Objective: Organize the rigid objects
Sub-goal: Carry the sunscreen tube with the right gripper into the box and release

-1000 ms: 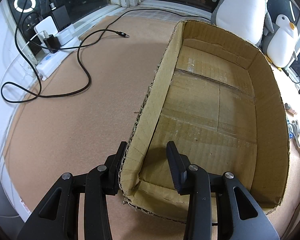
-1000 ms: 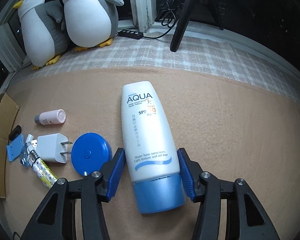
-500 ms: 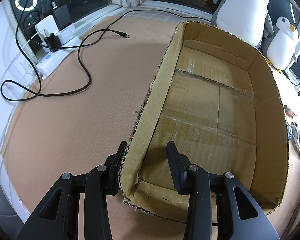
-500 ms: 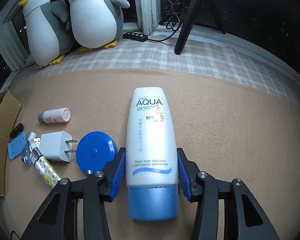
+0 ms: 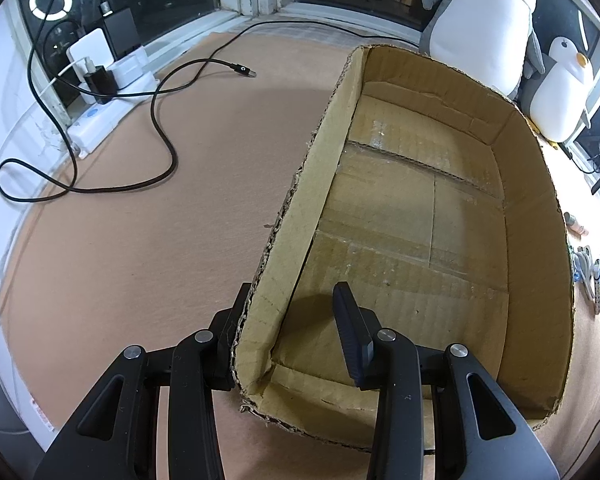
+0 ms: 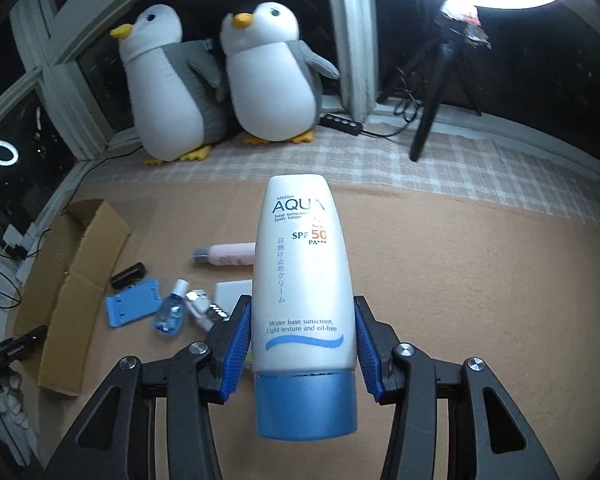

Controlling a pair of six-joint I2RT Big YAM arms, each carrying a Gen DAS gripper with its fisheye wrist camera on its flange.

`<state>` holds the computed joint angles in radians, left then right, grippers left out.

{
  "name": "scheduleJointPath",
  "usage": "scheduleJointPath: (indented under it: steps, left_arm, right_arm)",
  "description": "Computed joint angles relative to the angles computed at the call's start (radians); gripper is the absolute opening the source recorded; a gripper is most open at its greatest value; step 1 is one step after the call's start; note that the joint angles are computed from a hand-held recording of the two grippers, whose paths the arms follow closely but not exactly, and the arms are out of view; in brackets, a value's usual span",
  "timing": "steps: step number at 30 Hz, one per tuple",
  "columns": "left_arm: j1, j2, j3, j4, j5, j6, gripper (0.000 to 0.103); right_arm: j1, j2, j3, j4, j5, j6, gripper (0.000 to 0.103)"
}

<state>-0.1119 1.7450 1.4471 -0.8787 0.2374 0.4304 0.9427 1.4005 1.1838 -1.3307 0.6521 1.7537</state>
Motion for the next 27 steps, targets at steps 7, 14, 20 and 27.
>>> scheduleJointPath:
  steps: [7,14,20,27]
  left_arm:
    - [0.004,0.002,0.001,-0.002,0.015,-0.003,0.038]
    - [0.009,0.002,-0.002,0.000,0.029,-0.004,0.038]
    - [0.010,0.000,-0.005,0.001,0.032,-0.003,0.038]
    - [0.010,0.000,-0.005,0.001,0.032,-0.005,0.038]
  right_arm:
    - [-0.031,0.142,0.197,0.130,0.013,-0.285,0.044]
    - [-0.055,0.306,0.390,0.257,-0.036,-0.495,0.044]
    - [-0.069,0.457,0.571,0.295,-0.090,-0.617,0.044]
    - [-0.083,0.585,0.721,0.276,-0.149,-0.687,0.044]
